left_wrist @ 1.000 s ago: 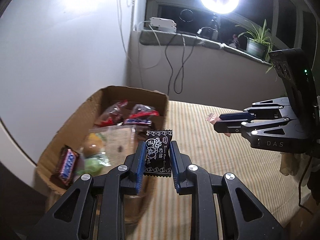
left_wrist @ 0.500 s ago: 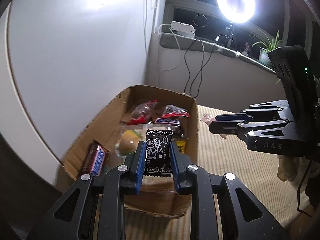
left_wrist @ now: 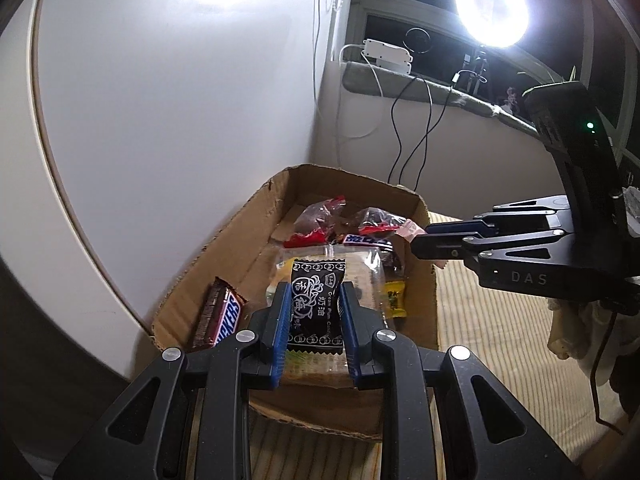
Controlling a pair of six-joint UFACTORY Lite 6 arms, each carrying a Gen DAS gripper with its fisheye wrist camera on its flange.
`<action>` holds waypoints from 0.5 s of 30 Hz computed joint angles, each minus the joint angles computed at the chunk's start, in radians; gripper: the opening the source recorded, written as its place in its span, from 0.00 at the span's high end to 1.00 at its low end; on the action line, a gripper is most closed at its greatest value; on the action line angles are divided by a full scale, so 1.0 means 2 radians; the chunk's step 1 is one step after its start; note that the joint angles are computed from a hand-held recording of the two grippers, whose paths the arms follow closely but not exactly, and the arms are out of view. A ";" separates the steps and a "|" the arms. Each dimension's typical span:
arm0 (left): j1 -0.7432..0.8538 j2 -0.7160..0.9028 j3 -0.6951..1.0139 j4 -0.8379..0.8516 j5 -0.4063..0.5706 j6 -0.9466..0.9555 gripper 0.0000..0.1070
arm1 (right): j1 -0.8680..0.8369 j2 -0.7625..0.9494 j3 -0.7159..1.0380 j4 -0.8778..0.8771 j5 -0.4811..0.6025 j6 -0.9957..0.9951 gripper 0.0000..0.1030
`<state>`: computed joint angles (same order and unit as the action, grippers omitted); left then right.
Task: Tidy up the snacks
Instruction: 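Carry the black sachet and pink packet over the box, then lower both packets into the box and open both grippers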
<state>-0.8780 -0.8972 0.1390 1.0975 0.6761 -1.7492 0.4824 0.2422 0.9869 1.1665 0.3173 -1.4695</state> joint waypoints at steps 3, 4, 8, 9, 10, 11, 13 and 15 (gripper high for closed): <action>0.010 0.002 -0.002 0.002 -0.007 0.002 0.79 | 0.002 0.018 0.017 -0.003 0.003 0.007 0.81; 0.013 0.004 -0.002 0.003 -0.010 0.002 0.79 | 0.003 0.022 0.021 -0.004 0.003 0.009 0.81; 0.024 0.011 -0.001 0.009 -0.020 0.001 0.79 | 0.006 0.035 0.034 -0.014 0.002 0.020 0.81; 0.031 0.014 -0.001 0.012 -0.027 0.001 0.79 | 0.006 0.036 0.035 -0.015 0.003 0.020 0.81; 0.033 0.015 -0.001 0.013 -0.029 0.001 0.79 | 0.006 0.038 0.037 -0.017 0.004 0.022 0.81; 0.034 0.014 -0.002 0.012 -0.029 0.002 0.79 | 0.006 0.039 0.039 -0.018 0.005 0.024 0.81; 0.035 0.014 -0.002 0.010 -0.029 0.004 0.79 | 0.007 0.041 0.041 -0.019 0.005 0.025 0.81; 0.038 0.013 -0.002 0.008 -0.032 0.009 0.79 | 0.008 0.044 0.043 -0.021 0.003 0.028 0.81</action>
<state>-0.8024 -0.8706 0.1357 1.1138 0.6129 -1.7304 0.4988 0.3294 1.0738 1.1240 0.3243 -1.4126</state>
